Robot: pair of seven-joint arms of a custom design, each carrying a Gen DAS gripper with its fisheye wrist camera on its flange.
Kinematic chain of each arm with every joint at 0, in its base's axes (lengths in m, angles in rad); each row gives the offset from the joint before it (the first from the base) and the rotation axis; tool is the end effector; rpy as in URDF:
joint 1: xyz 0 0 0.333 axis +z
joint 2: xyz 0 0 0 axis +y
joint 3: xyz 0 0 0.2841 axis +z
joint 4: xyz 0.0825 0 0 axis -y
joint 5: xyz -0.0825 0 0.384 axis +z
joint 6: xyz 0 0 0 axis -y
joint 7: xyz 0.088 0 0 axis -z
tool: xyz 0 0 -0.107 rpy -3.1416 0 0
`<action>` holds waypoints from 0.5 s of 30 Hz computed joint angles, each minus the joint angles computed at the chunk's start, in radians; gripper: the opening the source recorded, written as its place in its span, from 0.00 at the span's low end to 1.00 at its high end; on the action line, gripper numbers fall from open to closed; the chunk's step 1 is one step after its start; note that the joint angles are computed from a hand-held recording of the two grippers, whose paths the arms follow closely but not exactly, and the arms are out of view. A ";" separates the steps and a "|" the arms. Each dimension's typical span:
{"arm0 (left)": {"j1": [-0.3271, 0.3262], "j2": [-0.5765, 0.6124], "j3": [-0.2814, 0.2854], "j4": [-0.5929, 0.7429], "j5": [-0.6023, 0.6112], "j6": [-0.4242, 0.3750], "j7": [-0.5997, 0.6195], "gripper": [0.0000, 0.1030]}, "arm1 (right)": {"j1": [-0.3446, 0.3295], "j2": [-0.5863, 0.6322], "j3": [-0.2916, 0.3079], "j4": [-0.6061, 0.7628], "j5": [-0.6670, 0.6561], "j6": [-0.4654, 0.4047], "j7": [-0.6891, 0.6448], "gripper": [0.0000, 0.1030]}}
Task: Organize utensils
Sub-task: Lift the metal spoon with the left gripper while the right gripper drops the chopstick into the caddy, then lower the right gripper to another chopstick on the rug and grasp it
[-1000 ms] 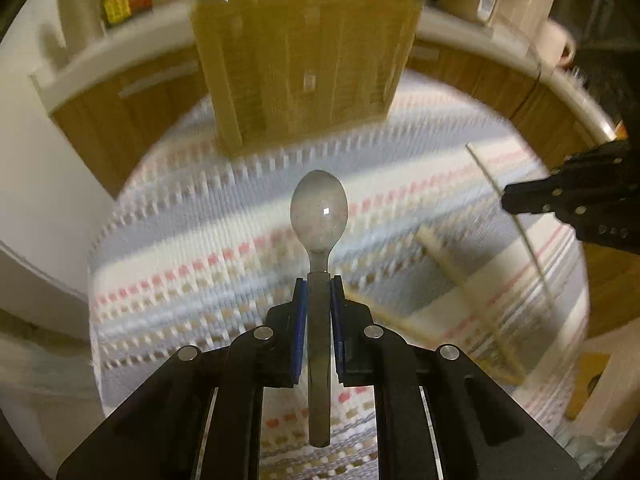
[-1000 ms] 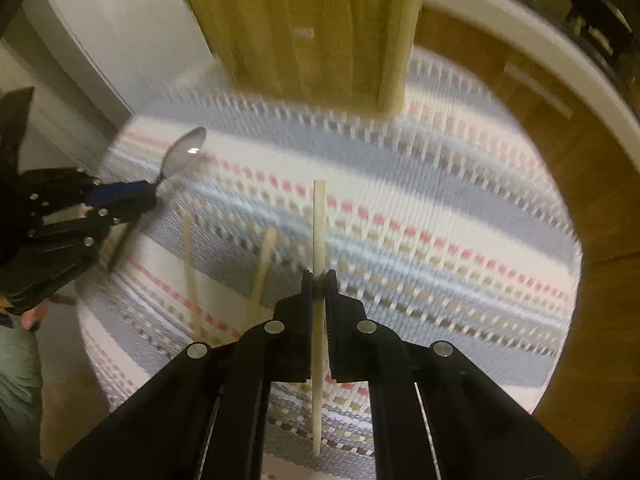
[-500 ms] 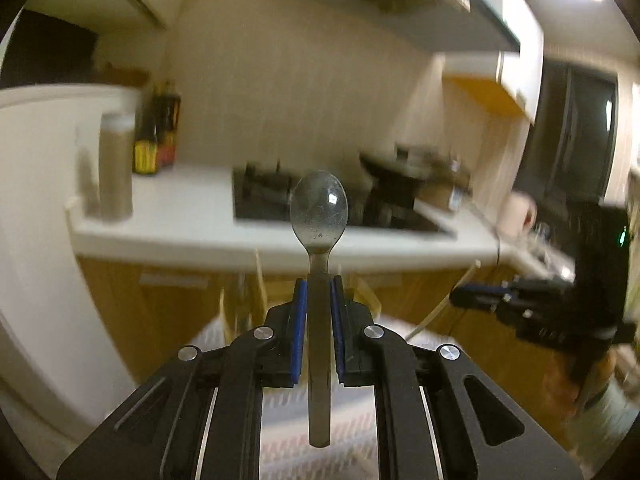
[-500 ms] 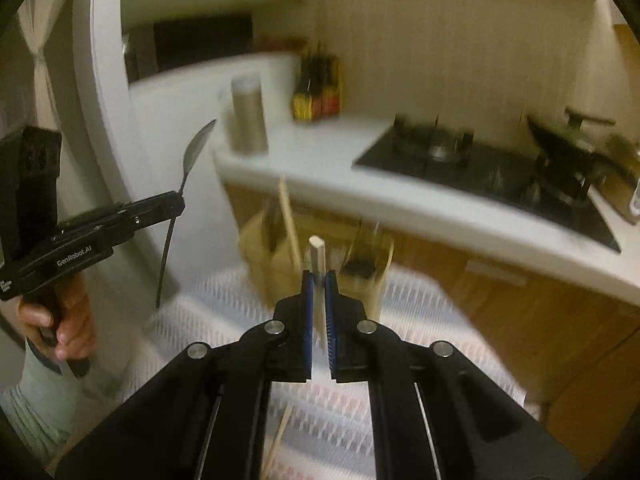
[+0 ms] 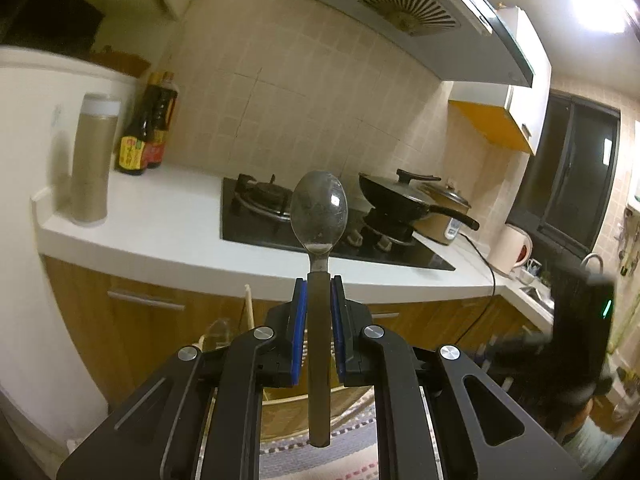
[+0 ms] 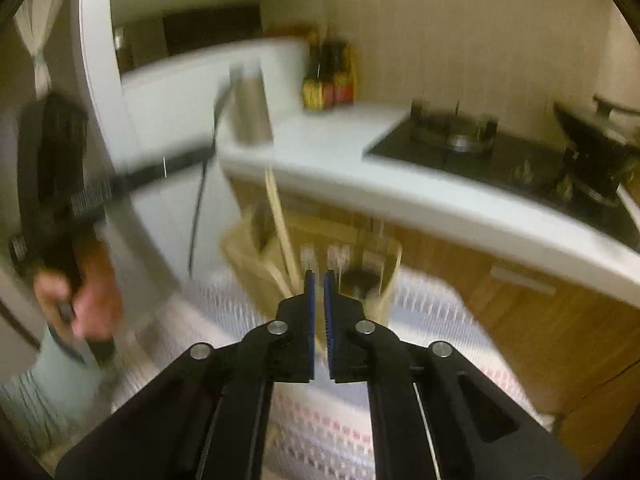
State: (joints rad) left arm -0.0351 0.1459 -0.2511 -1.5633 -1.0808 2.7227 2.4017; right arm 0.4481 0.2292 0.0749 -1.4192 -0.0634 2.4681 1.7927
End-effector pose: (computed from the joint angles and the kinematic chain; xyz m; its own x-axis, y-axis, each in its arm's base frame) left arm 0.6342 -0.1397 0.6311 -0.5023 -0.7917 0.3477 -0.4454 -0.1078 -0.8888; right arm 0.5855 0.3303 0.6351 0.3631 -0.9245 -0.1157 -0.6692 -0.1724 -0.7228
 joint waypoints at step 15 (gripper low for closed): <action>0.033 -0.106 0.070 -0.167 -0.138 0.005 0.118 0.10 | 0.072 0.068 0.068 -0.001 -0.009 -0.039 -0.357 0.61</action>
State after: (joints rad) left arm -0.0021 0.0395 -0.1815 -1.7302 -1.2192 2.7276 2.5201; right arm 0.5201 0.2973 0.1429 -1.4205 -0.0722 2.4287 1.4356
